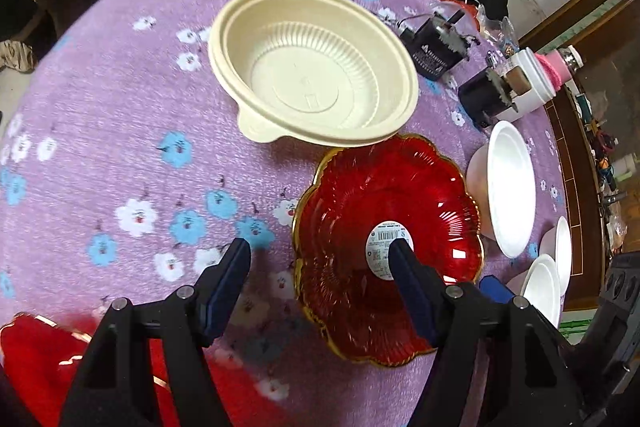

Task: Organize plates and bowls
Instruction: 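Close both grippers on the rim of the stickered red plate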

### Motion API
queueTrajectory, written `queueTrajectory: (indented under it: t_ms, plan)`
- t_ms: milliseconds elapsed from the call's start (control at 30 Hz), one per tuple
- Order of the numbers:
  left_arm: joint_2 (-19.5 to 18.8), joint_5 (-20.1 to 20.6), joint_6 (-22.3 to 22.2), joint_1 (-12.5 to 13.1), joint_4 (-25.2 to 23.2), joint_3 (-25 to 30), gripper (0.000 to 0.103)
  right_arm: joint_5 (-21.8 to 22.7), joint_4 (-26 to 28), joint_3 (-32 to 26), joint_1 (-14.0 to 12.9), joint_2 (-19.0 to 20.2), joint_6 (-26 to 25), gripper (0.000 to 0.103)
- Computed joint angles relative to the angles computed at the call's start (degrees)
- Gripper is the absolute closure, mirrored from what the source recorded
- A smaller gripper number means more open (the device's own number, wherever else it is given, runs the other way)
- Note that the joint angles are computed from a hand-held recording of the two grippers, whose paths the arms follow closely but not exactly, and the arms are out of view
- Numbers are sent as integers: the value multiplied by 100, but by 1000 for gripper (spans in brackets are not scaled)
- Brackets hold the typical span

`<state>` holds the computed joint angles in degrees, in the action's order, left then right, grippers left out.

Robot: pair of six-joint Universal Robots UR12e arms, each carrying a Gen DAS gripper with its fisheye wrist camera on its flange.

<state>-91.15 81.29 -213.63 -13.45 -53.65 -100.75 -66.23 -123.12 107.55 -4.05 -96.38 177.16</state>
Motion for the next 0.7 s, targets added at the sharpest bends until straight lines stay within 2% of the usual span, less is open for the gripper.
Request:
queueTrajectory:
  t_ms: [133, 200, 333, 400, 467, 500, 567, 633, 700]
  plan:
    - [-73, -257, -83, 58, -8, -22, 32, -132, -200, -22, 93, 95, 100, 25]
    - [-82, -178, -120, 38, 115, -42, 32, -126, -262, -8, 106, 140, 202, 27]
    - [-127, -30, 42, -23, 17, 30, 34, -210, -327, 26, 163, 217, 294, 38]
    - [-165, 66, 246, -79, -70, 92, 59, -354, -524, 66, 211, 216, 283, 50]
    - [-198, 384, 337, -170, -183, 159, 65, -544, -560, 52, 259, 233, 186, 68]
    - [-190, 433, 355, -179, -184, 151, 71, -601, -580, 53, 260, 232, 169, 71]
    - [-134, 382, 319, -139, -114, 84, 78, -528, -619, 83, 183, 205, 173, 81]
    - [-39, 241, 245, -76, 50, -16, 79, -369, -661, 121, 93, 148, 169, 85]
    - [48, 333, 248, -97, 154, -54, 79, -213, -683, 150, 39, 72, 97, 85]
